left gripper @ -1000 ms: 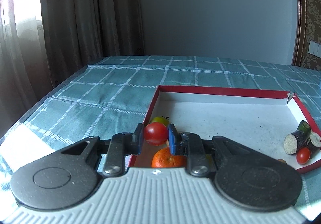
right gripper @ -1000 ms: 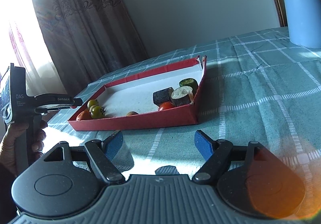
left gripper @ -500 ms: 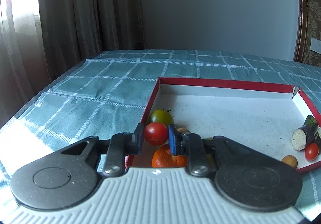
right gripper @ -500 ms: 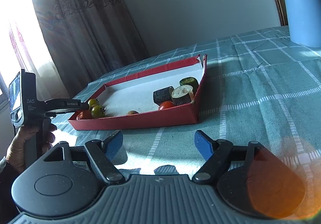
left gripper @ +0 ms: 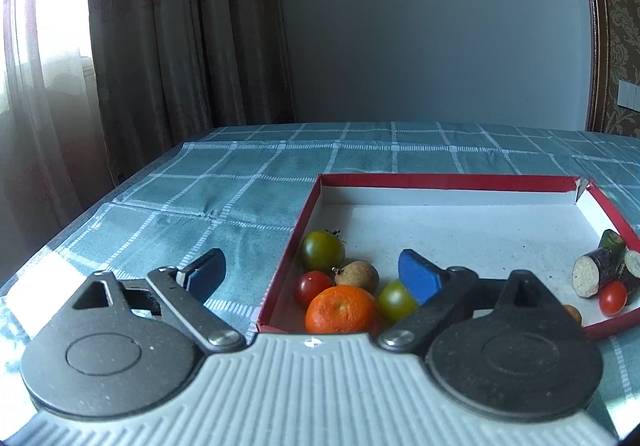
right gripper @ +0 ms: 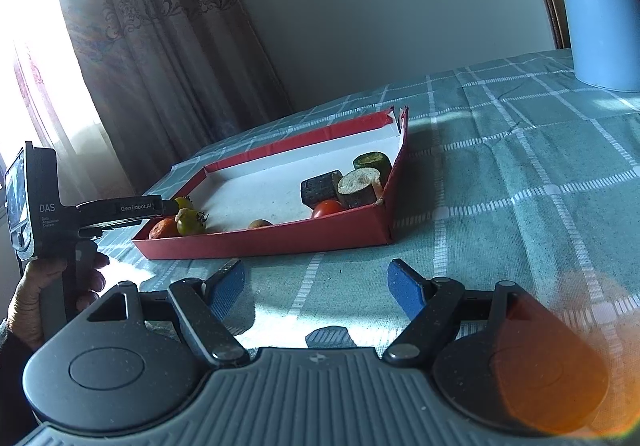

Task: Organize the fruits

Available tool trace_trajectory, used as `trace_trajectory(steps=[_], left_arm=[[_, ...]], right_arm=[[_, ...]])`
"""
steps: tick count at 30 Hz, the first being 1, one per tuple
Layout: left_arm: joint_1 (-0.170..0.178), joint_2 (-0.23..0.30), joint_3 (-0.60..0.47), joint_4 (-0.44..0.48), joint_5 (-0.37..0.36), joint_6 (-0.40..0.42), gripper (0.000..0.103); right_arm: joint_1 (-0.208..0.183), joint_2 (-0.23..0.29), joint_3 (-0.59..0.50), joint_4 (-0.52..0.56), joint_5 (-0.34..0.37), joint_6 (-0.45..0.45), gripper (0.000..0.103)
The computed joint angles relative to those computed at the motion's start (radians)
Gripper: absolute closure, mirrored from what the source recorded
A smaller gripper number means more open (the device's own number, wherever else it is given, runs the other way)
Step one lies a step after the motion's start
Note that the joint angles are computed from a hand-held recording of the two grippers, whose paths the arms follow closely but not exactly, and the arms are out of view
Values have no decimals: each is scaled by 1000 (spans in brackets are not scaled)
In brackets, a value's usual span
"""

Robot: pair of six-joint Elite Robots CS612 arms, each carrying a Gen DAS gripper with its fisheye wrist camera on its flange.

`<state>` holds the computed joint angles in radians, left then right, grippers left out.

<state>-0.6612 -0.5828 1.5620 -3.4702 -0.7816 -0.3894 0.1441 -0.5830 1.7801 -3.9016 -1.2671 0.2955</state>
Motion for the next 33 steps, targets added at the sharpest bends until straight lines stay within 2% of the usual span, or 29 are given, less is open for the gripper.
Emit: trace_trajectory(steps=[2, 3, 8, 11, 13, 15, 21, 27, 33], left_arm=[[-9, -8, 21, -35, 2, 18, 3], [-14, -14, 33, -40, 4, 11, 0], [-31, -39, 82, -29, -4, -45, 0], [-36, -51, 106, -5, -24, -95, 0], [-42, -53, 116, 1, -12, -113, 0], [-49, -53, 121, 9, 8, -115, 0], [-55, -60, 143, 1, 13, -139, 0], [-61, -63, 156, -10, 17, -129, 0], [-59, -68, 165, -18, -6, -136, 0]], right_arm=[[5, -2, 1, 2, -20, -8, 18], [9, -3, 1, 0, -33, -19, 18], [43, -6, -1, -22, -131, -42, 17], [89, -9, -14, -5, -264, -69, 15], [125, -11, -31, 24, -363, -106, 5], [152, -7, -52, 47, -445, -124, 3], [205, -2, -103, 152, -621, -143, 3], [218, 4, -124, 196, -620, -154, 3], [223, 4, -124, 181, -605, -172, 3]])
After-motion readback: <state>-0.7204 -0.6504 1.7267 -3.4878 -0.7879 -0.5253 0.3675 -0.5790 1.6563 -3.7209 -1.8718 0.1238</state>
